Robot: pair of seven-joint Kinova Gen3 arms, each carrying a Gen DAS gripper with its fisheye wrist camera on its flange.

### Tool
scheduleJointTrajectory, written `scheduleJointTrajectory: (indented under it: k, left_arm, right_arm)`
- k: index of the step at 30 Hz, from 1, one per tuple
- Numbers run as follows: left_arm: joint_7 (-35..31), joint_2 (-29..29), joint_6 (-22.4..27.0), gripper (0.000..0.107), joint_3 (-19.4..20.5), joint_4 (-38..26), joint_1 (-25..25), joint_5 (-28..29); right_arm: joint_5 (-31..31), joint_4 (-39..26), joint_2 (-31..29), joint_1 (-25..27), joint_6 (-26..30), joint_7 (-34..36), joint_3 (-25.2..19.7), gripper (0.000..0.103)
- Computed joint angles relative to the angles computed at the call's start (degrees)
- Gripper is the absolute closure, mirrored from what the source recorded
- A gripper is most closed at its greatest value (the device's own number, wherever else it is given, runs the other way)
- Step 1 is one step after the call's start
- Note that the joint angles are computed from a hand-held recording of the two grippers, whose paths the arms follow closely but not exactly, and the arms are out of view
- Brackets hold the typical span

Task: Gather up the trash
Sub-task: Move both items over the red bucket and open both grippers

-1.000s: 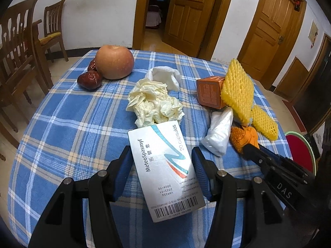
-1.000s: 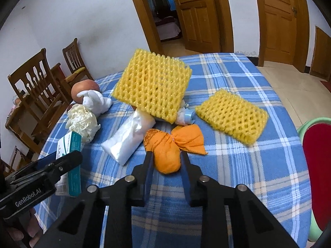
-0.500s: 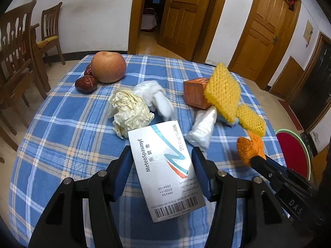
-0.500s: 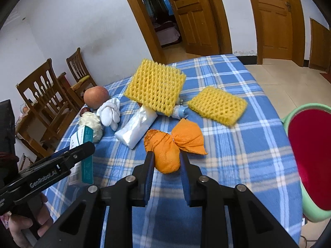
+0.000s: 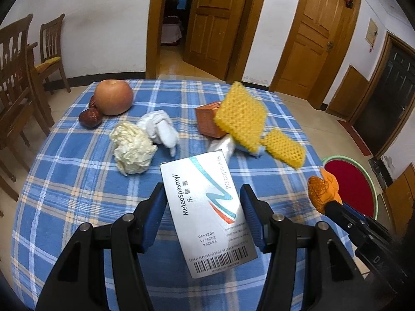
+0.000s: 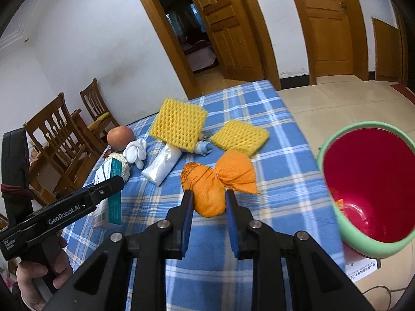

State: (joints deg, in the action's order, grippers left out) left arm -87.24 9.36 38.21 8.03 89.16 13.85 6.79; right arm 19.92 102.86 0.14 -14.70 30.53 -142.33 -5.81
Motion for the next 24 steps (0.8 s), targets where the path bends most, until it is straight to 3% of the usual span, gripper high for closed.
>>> scheduleJointTrajectory:
  k: [16, 24]
  left_arm:
    - [0.0, 2.8, 2.1, 0.049, 2.1, -5.1, 5.2, -1.5]
    - [-0.4, 5.2, 3.4, 0.049, 3.1, -8.3, 8.5, -2.1]
  right_arm:
    - [5.1, 5.7, -7.8, 6.6, 2.0, -7.4, -2.3, 0.076]
    - [4.2, 8.3, -11.0, 10.9, 2.5, -7.3, -2.3, 0.076]
